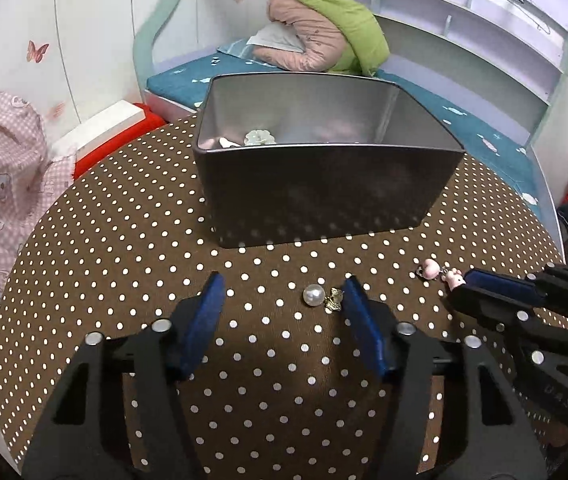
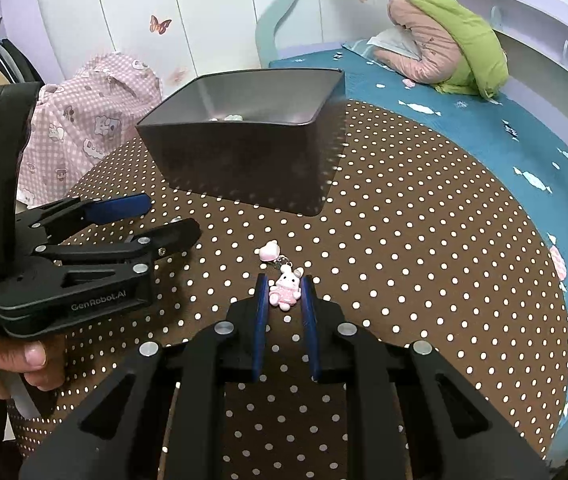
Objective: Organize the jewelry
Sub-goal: 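Grasp the silver bead charm with the left tool while the right tool holds the bunny charm, then carry the silver charm into the box with the left tool while the right tool drops the bunny charm in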
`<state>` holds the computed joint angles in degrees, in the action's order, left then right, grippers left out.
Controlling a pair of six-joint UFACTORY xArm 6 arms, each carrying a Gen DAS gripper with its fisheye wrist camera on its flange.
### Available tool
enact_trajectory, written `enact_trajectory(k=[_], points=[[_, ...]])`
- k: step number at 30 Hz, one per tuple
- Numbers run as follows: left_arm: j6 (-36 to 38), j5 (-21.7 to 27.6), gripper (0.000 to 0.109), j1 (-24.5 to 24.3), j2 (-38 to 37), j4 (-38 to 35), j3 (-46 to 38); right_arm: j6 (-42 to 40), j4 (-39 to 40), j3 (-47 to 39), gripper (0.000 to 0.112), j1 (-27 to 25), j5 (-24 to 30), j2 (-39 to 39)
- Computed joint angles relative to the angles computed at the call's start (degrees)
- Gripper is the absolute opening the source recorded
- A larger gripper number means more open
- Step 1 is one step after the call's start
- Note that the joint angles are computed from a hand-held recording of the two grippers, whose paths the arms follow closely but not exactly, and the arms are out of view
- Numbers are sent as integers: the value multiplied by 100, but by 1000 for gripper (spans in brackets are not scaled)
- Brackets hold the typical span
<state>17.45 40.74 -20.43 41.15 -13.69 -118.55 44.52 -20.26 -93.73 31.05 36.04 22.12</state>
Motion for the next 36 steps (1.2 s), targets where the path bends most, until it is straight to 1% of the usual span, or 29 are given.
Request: enact_trajectory(k=[1,2,3,4,5,6,7,9,19,22,26,33,36], points=[[68,-14,48,16,-39,-89,62,-2,2,-2,15,0,0,0],[135,-18,44,38,-83,-181,128,-1,-1,-4,15,0,1,-2],[212,-57,37,54,-176,-282,279,5,2,-20,15,3,6,7],[283,-26,29,82,-200,-371,305,0,9,-23,15,5,0,8],[345,34,25,108,-192,-454,275,-16,15,-53,15,7,19,22],[421,94,18,135,-194,-563,260,-14,11,-63,15,15,22,30],[505,145,14,165,-201,-667,260,-30,22,-69,15,18,19,30],[610,177,10,193,-238,-775,308,-45,19,-97,15,30,30,33],[1047,-36,9,285,-633,-1148,795,-118,-67,-304,15,83,130,46],[1176,-152,9,308,-867,-1244,1077,-157,-101,-396,15,104,174,55],[1376,-231,9,341,-1108,-1397,1248,-221,-162,-550,15,138,234,69],[1446,-233,9,393,-1266,-1471,1098,-340,-277,-819,15,171,282,74],[1472,-194,9,417,-1277,-1501,943,-433,-396,-1077,15,172,348,116]])
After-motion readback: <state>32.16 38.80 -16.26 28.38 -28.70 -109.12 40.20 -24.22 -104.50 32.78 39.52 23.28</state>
